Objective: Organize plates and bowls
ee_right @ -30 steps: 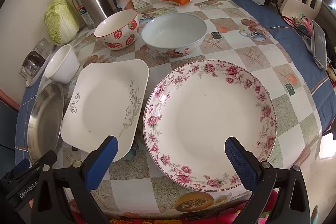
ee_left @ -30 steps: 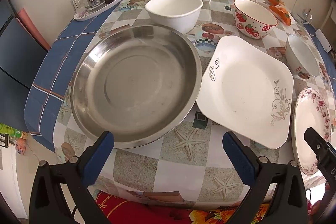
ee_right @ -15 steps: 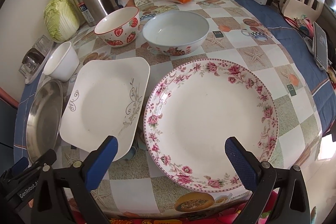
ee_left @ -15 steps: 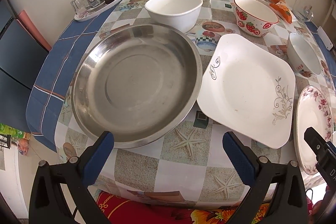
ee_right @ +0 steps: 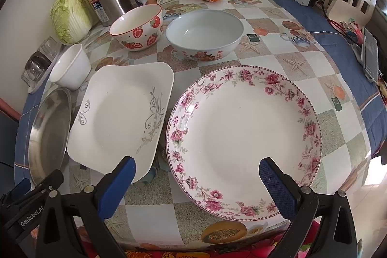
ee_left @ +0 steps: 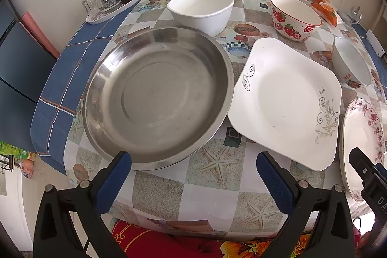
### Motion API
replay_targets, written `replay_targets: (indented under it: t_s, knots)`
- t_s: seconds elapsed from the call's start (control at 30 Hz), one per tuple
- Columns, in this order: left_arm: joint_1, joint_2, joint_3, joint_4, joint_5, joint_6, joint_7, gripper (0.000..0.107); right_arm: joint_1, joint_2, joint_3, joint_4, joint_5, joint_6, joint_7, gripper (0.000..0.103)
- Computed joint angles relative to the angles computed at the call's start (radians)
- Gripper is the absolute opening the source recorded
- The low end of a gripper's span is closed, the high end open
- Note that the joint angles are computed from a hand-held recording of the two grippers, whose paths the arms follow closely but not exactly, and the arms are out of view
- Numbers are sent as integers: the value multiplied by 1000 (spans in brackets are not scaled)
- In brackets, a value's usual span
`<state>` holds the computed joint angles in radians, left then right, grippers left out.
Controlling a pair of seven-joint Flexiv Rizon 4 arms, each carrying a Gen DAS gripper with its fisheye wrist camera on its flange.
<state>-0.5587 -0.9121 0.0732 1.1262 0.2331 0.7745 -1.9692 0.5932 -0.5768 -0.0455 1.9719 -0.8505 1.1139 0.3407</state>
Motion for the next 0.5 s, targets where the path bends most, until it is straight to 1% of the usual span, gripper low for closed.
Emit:
replay_targets:
  t_s: [0.5]
  knots:
    - [1, -6, -3, -12, -3, -21, 2, 103, -3, 1, 1, 2, 3, 2, -2, 103]
